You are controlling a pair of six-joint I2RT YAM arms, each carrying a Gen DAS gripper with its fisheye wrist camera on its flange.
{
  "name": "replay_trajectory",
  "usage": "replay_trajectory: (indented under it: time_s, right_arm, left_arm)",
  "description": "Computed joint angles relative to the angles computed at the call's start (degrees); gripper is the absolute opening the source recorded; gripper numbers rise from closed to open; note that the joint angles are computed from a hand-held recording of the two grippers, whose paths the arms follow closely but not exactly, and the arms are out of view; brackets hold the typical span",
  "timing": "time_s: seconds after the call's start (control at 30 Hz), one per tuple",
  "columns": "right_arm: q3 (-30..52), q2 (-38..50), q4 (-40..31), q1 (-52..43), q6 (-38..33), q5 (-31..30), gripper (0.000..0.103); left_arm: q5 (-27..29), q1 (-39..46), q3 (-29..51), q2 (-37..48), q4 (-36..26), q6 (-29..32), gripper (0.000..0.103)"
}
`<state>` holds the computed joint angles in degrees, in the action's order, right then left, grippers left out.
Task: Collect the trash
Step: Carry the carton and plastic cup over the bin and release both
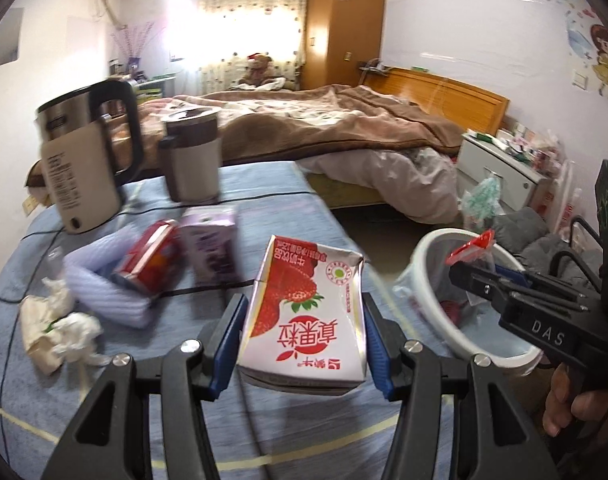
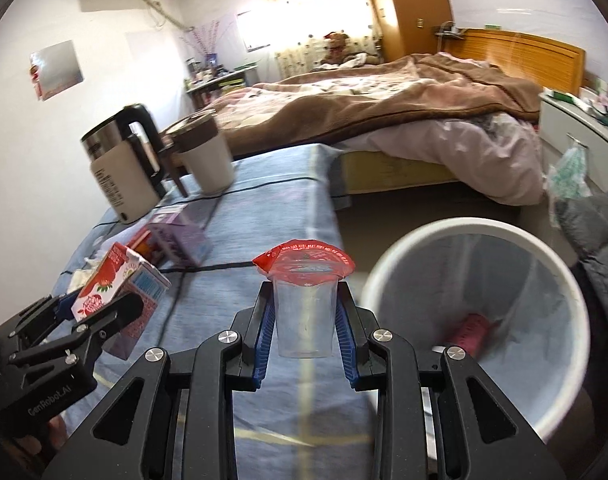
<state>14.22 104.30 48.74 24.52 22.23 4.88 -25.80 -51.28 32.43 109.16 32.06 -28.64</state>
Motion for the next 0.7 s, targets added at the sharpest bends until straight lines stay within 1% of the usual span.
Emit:
replay_trajectory:
  time_s: [0.1, 0.17, 0.27, 0.33, 0.53, 0.7]
  right_arm:
    - [-3.2, -1.6, 1.3, -4.5, -1.9, -1.6, 0.030]
    - [-4.8, -2.2, 2.0, -7.2, -3.2, -2.5, 0.030]
    - [-6.3, -2.3, 2.9, -12.1, -5.7, -3.9, 0.030]
    - [-7.1, -1.5, 3.8, -15.6, -7.8, -5.0, 0.030]
    - [-7.8, 2.6, 6.9, -24.8, -12.6, -9.2, 0.030]
    - [-5.7, 6.8, 6.9, -29.3, -15.6, -9.8, 0.030]
  left_arm:
    - [1.5, -1.3, 3.8, 2.2, -1.1, 0.3, 0.057]
    - [1.5, -2.4, 6.9, 4.2, -2.1, 1.1, 0.057]
    - [3.3, -3.4, 11.0, 7.1, -2.6, 1.2, 0.057]
    - [3.1, -4.4, 13.6, 9.1, -3.0, 1.6, 0.057]
    - [5.9, -5.2, 22.9, 14.7, -7.1, 1.8, 0.057]
    - [7.3, -5.9, 30.1, 19.4, -10.7, 2.0, 0.057]
